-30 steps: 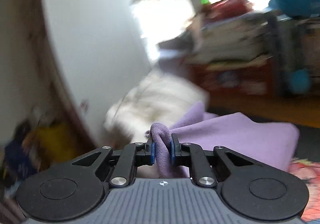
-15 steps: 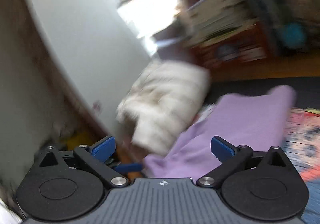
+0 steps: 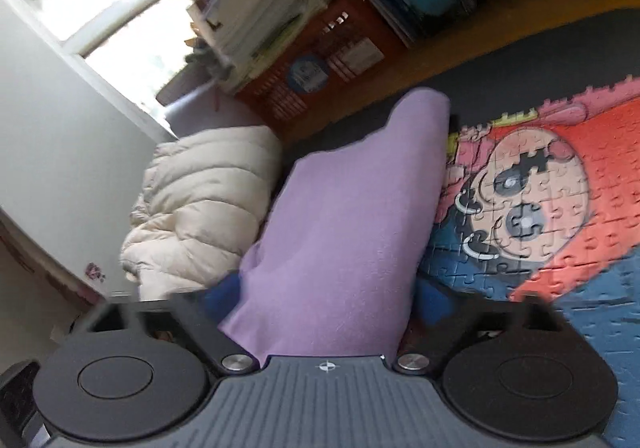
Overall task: Fold clothes
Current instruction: 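Lift the folded shirt with the right gripper onto the cream jacket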
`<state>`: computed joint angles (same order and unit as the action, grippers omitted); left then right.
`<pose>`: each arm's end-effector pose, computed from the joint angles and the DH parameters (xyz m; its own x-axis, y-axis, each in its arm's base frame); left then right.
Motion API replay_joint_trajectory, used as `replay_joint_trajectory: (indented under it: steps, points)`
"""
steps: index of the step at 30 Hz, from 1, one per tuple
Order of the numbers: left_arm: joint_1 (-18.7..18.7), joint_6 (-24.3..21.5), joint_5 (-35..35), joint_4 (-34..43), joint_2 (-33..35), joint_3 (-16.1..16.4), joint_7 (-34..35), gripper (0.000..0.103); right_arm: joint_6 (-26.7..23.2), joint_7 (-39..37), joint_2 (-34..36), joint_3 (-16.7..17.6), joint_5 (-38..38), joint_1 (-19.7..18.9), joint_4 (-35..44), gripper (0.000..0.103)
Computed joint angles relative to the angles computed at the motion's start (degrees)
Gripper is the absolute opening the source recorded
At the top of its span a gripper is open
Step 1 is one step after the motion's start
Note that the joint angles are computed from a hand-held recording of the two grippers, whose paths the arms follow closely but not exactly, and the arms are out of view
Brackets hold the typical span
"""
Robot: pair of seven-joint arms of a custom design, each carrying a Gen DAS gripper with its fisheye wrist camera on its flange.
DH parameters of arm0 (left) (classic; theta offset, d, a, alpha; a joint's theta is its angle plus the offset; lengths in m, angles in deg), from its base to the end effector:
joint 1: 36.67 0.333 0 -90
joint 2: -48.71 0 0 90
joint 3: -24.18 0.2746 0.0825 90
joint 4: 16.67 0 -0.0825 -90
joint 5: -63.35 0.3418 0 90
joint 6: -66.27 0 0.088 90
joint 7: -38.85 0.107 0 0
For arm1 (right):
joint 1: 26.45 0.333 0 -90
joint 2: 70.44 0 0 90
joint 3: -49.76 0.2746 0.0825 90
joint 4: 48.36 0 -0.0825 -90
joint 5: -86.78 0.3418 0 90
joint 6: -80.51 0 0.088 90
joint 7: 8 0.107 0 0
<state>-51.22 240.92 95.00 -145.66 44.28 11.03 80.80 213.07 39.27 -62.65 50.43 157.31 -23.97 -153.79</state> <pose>0.4419 -0.2805 0.4748 -0.2547 -0.9513 0.1736 -0.6532 0.0368 -0.7563 0.5873 0.0502 0.4750 0.2833 -0.6619 -0.6940 -0.8268 0.1980 -0.5264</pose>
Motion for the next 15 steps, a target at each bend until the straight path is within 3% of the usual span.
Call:
replay_joint_trajectory:
  steps: [2, 5, 9, 11, 15]
  points:
    - [0.33, -0.84, 1.66, 0.65, 0.49, -0.43, -1.36, 0.103, 0.10, 3.20, 0.15, -0.05, -1.20, 0.23, 0.02, 0.039]
    - [0.34, 0.17, 1.68, 0.02, 0.16, -0.13, -1.40, 0.103, -4.06, 5.18, 0.13, -0.36, 2.41, -1.04, 0.19, 0.033]
    - [0.77, 3.09, 1.41, -1.49, -0.58, 0.33, -2.10, 0.103, -11.81, 9.83, 1.10, -0.64, 9.56, -3.19, 3.67, 0.031]
    - [1.02, 4.12, 1.51, -1.92, -0.69, 0.43, -2.67, 0.103, -12.83, 10.48, 1.40, -0.13, 11.45, -3.21, 6.58, 0.031]
    - [-1.49, 5.54, -5.57, -3.21, -0.69, 2.68, 2.29, 0.103, -12.96, 13.50, 5.87, 1.85, 13.92, -2.50, 18.74, 0.031]
